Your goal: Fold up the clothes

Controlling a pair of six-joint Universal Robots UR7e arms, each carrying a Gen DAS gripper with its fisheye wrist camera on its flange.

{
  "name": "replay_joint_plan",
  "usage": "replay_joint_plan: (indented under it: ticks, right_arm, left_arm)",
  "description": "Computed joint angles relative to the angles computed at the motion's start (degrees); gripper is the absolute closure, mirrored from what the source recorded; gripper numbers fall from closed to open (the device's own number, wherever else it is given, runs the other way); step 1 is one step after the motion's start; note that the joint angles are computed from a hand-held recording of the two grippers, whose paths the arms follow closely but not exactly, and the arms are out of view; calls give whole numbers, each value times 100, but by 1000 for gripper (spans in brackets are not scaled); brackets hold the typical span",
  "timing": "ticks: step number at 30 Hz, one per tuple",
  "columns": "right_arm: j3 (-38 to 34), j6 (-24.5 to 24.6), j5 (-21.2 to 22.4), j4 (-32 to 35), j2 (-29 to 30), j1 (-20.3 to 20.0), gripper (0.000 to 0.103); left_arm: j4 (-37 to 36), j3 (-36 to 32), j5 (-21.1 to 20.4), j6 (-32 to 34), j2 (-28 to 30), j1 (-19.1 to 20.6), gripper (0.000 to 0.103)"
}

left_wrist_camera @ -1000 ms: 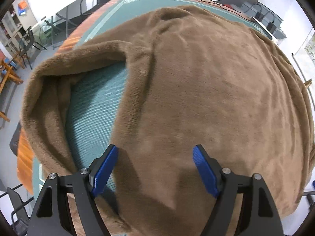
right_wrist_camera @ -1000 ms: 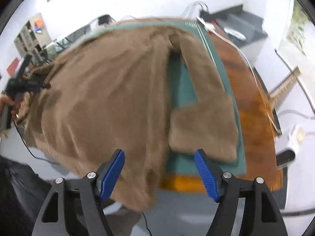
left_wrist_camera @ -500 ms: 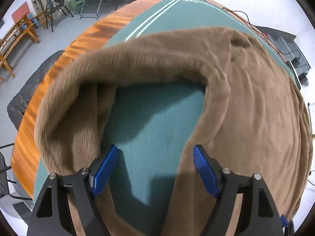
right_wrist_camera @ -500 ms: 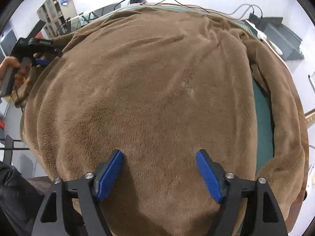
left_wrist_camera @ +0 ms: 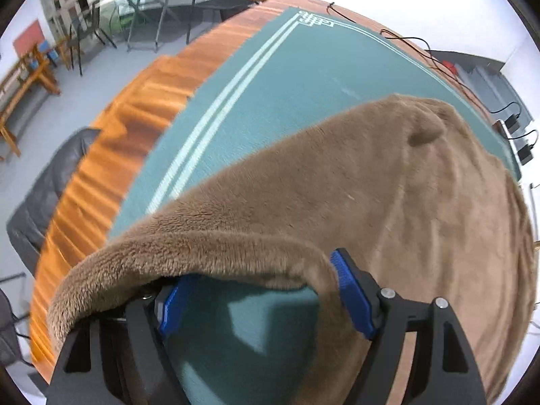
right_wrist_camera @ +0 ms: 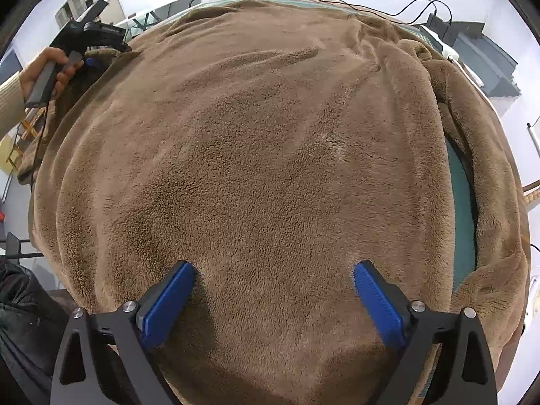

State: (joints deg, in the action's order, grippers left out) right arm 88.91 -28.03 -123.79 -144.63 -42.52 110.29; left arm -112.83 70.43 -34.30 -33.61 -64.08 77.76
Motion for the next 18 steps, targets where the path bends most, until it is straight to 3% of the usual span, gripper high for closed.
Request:
replay_joint_plan:
  ticks: [7,11,18]
  right_arm:
    - [19,-48,-48,-24,-47,-49,1]
    - [60,-127,-12,-82,-104,-88,1]
    - [74,-188,41,-86,-190,-143,1]
  left_arm:
    - [300,-253,337,149,183,60,27]
    - [534,-427,306,144,273,110,27]
    - [601,57,-281,-254,-212,-144,23]
